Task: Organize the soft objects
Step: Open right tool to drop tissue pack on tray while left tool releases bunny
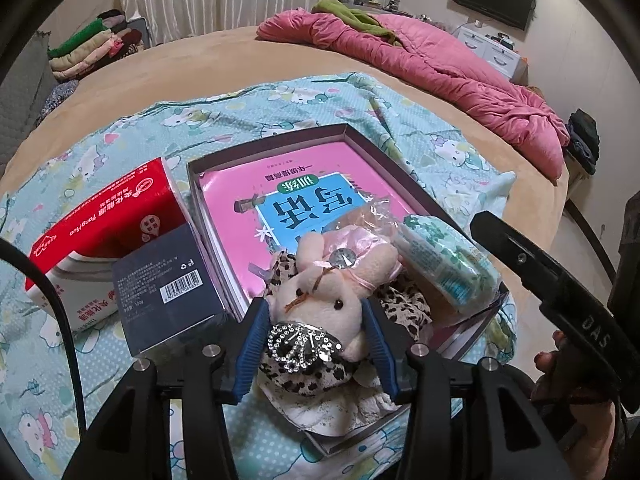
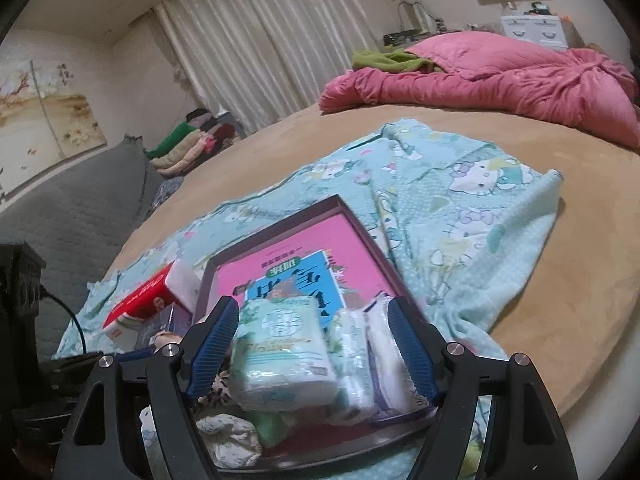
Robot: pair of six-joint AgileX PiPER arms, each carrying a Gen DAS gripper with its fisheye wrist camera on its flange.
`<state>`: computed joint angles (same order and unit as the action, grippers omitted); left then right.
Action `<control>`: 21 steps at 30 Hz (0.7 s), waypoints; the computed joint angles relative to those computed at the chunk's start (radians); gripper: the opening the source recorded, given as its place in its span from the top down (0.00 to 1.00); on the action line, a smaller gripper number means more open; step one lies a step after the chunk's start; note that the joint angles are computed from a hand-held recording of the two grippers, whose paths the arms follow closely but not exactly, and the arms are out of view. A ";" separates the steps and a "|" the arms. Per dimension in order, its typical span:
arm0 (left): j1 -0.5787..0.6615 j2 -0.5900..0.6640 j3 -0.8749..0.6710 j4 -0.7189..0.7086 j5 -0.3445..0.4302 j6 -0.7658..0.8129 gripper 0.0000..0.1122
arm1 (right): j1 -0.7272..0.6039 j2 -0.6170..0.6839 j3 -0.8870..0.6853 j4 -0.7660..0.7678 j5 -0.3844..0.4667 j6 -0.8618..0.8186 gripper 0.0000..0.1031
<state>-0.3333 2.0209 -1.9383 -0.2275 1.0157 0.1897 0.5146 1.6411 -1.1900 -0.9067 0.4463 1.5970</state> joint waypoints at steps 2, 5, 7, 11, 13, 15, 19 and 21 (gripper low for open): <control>0.004 0.001 -0.006 -0.018 0.011 0.012 0.52 | -0.002 -0.002 0.003 0.011 0.007 -0.005 0.24; 0.000 -0.003 -0.004 -0.008 0.013 0.015 0.51 | 0.003 0.002 -0.008 0.040 0.040 -0.030 0.24; -0.002 -0.001 -0.008 -0.004 0.021 0.013 0.50 | 0.007 0.004 -0.015 0.052 0.057 -0.039 0.24; -0.003 -0.004 -0.007 -0.003 0.029 0.008 0.49 | 0.015 0.003 -0.019 0.062 0.074 -0.051 0.24; -0.003 -0.011 -0.003 -0.007 0.028 0.012 0.49 | 0.020 0.005 -0.024 0.069 0.082 -0.063 0.24; -0.006 -0.021 0.003 0.001 0.024 0.008 0.46 | 0.022 0.008 -0.031 0.082 0.090 -0.076 0.24; -0.014 -0.038 0.005 0.038 0.018 -0.025 0.43 | 0.038 0.014 -0.048 0.070 0.117 -0.086 0.24; -0.014 -0.043 -0.001 0.047 0.023 -0.034 0.42 | 0.049 0.015 -0.056 0.063 0.131 -0.094 0.24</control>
